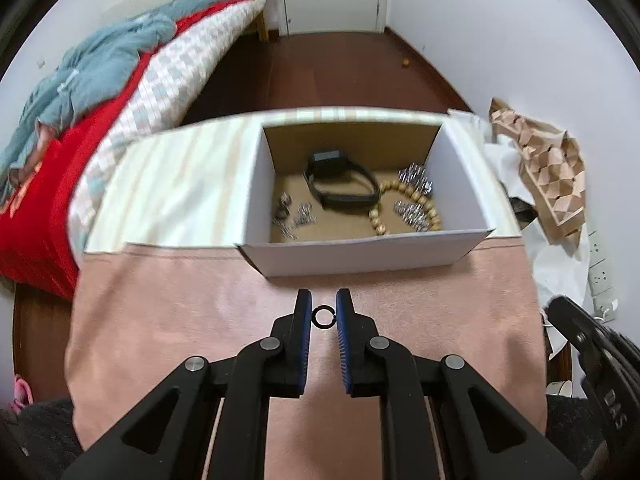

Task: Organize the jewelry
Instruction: 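Carry both pieces into the white box and open both tools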

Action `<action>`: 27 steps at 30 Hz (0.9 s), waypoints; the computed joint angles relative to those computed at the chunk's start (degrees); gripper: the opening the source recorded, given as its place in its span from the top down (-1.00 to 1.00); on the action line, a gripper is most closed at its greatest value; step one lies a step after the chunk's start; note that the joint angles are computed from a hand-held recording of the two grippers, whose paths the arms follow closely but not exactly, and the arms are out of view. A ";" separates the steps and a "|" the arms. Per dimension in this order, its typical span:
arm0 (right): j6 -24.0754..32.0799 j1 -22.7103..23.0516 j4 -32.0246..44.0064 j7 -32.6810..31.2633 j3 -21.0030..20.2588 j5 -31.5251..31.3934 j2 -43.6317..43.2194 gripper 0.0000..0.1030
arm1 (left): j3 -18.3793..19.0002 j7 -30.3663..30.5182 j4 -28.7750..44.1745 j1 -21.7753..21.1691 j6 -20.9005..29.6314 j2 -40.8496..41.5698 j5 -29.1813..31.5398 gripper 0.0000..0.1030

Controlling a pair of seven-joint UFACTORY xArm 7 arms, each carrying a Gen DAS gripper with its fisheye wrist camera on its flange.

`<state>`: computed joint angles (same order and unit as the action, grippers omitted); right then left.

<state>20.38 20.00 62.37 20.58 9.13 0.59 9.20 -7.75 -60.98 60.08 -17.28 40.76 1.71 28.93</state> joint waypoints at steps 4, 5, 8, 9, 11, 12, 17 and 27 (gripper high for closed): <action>-0.10 0.15 2.08 -2.45 1.25 2.28 -0.82 0.95 | -0.08 1.10 -0.01 0.78 0.63 -3.63 0.34 0.81; -0.01 0.33 3.23 -2.99 1.48 2.67 -0.63 0.95 | -0.09 1.71 0.56 1.18 1.11 -4.12 0.36 0.81; 1.05 0.44 7.60 -5.22 2.05 4.52 1.17 0.95 | -0.04 2.91 2.13 2.44 1.24 -4.45 0.21 0.81; 1.39 0.46 9.09 -5.85 2.15 5.07 1.93 0.95 | 0.12 3.93 3.34 2.86 1.61 -3.97 -0.21 0.81; 3.28 0.67 14.05 -7.03 2.24 5.47 4.89 0.95 | 0.95 7.97 5.83 3.81 1.23 -2.42 -3.59 0.81; 4.12 0.68 15.99 -7.56 2.38 6.00 6.12 0.95 | 1.19 8.90 6.61 4.10 1.34 -1.73 -4.60 0.81; 13.88 -0.33 31.29 -11.59 3.65 10.47 16.79 0.95 | 2.88 17.07 11.70 5.77 1.82 3.68 -12.14 0.81; 35.84 1.41 60.16 -11.30 1.94 12.20 35.46 0.75 | 4.93 21.59 17.49 6.91 5.94 9.37 -18.91 0.73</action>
<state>56.22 21.41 122.53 9.27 11.07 12.79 44.67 -2.83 -39.39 77.57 -10.37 46.70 11.09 10.02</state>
